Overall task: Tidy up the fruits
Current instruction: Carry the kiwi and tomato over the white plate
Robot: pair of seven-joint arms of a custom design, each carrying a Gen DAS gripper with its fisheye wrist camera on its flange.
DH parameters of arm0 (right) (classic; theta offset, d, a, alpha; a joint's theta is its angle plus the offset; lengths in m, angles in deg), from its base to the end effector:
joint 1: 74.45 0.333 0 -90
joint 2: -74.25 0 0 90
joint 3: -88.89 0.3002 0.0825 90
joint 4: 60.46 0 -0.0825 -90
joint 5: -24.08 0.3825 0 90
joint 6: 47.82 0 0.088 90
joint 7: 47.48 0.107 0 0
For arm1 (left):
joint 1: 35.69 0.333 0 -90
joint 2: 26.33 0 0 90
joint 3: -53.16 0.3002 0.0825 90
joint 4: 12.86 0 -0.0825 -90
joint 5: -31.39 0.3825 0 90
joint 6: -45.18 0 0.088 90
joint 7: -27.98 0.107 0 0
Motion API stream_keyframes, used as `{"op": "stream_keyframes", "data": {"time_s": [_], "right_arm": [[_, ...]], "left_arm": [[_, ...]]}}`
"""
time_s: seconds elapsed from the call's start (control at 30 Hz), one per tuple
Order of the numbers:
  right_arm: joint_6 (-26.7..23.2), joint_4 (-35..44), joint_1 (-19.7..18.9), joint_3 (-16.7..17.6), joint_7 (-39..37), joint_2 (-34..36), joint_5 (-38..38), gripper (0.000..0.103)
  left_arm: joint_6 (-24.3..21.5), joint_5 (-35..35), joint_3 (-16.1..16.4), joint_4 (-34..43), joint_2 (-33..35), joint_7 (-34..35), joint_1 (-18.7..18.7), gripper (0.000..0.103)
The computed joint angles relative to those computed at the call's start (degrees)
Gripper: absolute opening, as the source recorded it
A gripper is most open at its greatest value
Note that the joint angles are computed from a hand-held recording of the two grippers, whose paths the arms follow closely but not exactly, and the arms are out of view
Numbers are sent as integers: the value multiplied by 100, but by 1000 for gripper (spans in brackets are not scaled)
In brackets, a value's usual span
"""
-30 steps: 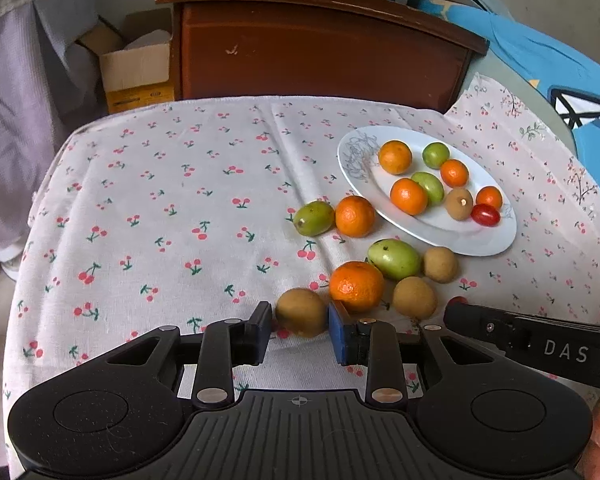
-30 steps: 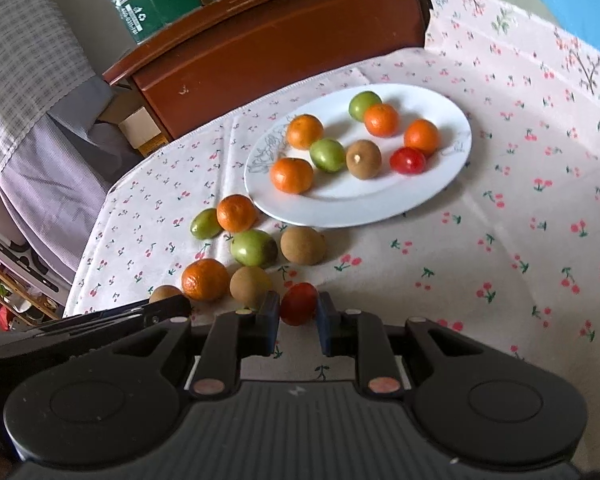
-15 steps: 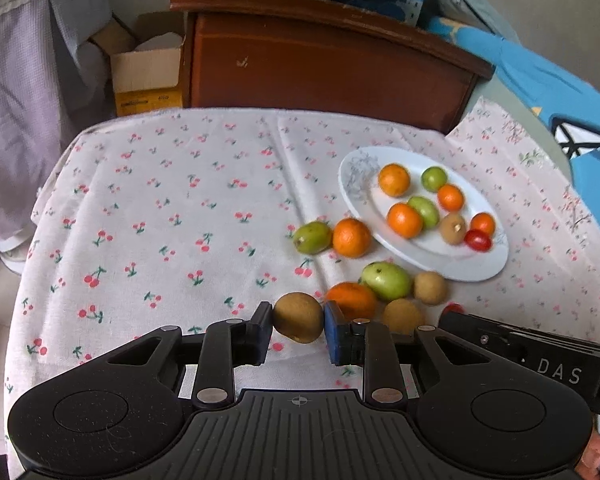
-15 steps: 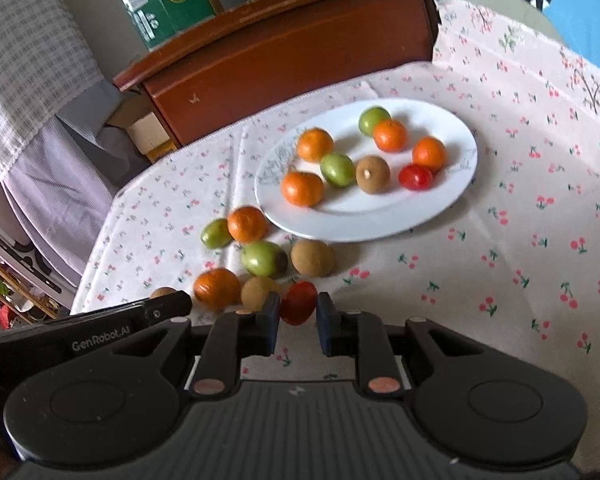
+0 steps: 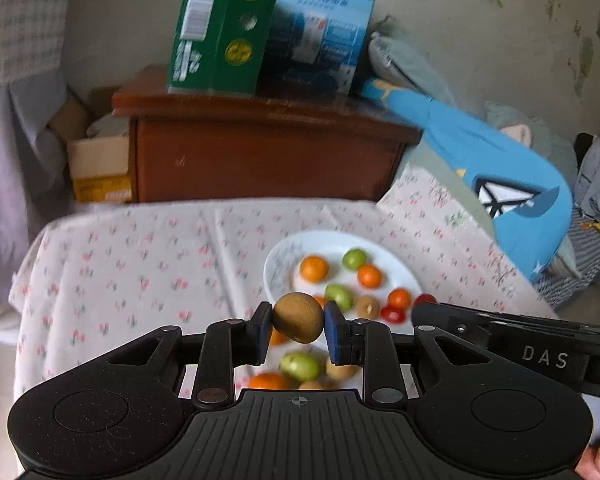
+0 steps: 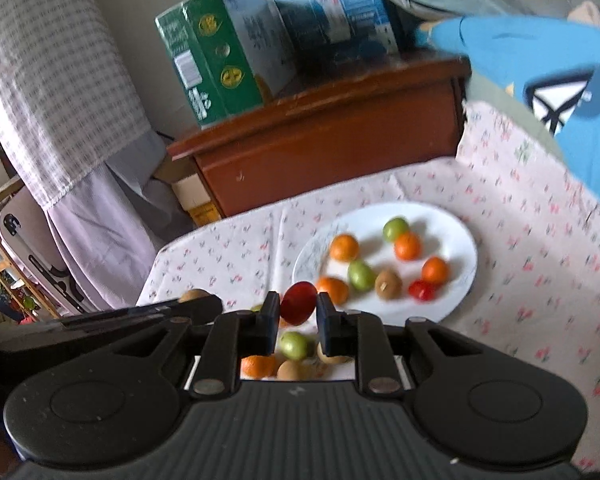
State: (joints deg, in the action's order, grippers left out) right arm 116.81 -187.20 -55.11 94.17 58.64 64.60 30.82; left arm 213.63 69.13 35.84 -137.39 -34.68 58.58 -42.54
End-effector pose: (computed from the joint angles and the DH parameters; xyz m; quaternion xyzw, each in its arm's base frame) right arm 0.4994 0.2242 0.5341 -0.6643 0.6292 -0.1406 0.3782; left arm 0.4842 -0.2685 0.5337 -0.6304 0.6241 -0.3953 0.2384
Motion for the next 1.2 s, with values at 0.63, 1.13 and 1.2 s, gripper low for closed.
{"op": "stream_keyframes", "data": {"time_s": [0.63,1.13,1.2], "right_arm": [[-229,852,-373,-219,208,829,559,20],[-633,1387,-508,-187,564,1496,743,20],[-630,1431,-525,-176,570,1546,756,20]], "left_arm": [[-517,-2011,516,1312,1254,2365,-512,25],[-916,-2817,649,2343,2197,3097,-730,25],[-940,-2907,635,2427,2269,3191,-722,25]]}}
